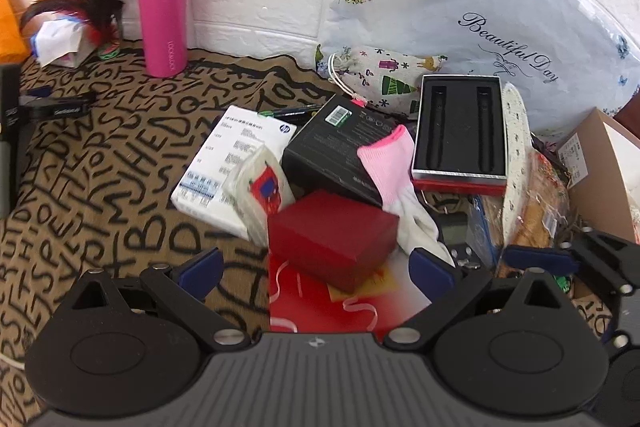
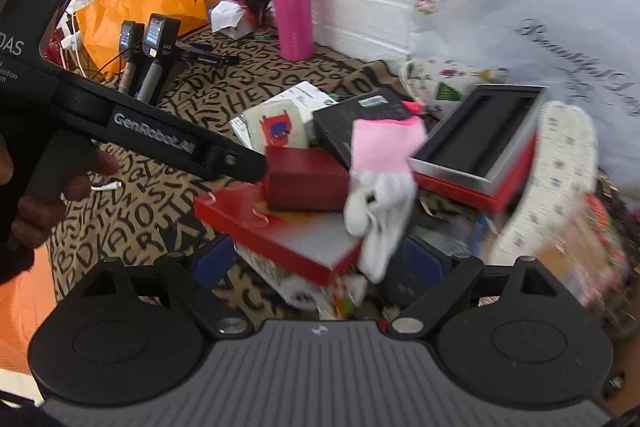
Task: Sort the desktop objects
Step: 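Close the left tool on the small dark red box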
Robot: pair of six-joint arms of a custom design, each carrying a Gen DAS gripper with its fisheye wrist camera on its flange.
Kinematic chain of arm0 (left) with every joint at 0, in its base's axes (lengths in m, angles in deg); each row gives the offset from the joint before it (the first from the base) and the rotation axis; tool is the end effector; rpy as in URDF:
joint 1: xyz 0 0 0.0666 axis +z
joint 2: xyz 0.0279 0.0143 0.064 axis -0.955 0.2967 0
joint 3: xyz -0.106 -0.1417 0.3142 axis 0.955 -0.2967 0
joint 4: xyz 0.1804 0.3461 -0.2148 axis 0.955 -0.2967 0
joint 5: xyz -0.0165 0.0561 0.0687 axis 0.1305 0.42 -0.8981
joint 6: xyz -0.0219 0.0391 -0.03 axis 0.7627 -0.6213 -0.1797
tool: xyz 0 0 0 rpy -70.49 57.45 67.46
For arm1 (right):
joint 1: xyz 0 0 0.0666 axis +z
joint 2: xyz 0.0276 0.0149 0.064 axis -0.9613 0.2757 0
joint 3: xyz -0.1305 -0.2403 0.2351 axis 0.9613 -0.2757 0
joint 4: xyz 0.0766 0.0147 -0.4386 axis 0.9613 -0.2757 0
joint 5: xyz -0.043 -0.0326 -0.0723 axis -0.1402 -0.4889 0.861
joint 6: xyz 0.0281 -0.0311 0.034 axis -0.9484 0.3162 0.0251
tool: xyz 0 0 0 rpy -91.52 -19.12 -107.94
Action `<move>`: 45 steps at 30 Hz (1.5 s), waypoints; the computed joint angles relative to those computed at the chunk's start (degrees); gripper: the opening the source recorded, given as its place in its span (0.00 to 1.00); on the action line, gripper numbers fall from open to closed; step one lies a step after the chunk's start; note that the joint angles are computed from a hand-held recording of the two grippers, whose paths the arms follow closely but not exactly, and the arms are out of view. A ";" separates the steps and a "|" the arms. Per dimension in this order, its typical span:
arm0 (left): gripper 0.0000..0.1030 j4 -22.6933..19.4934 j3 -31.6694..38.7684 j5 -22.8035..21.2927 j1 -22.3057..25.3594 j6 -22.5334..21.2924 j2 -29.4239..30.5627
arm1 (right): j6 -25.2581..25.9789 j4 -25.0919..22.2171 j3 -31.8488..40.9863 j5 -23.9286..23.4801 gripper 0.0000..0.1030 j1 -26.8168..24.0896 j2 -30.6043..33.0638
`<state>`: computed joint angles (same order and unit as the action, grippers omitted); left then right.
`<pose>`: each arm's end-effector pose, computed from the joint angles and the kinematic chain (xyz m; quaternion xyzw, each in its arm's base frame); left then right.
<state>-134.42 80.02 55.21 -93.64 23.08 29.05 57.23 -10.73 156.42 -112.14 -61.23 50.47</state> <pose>0.4656 -0.1711 0.5575 -0.1021 0.9504 -0.0398 0.2910 0.4915 0.1263 0.5542 -0.3021 0.8812 0.1947 0.3072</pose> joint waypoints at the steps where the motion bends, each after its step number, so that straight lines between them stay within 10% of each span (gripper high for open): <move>1: 0.98 0.42 0.22 0.95 0.60 -0.30 0.45 | 0.07 0.04 0.73 -0.62 0.87 0.28 1.08; 22: 0.84 1.52 0.40 17.23 5.92 0.83 5.79 | -1.52 2.52 6.71 -2.20 0.68 4.15 12.46; 26: 0.71 0.00 0.14 19.54 4.77 1.64 5.11 | -1.06 1.74 5.80 -0.80 0.66 4.29 10.78; 45: 0.67 -0.39 -5.60 18.46 -7.06 9.33 -2.25 | 3.51 -1.37 -8.96 1.61 0.66 0.55 -8.20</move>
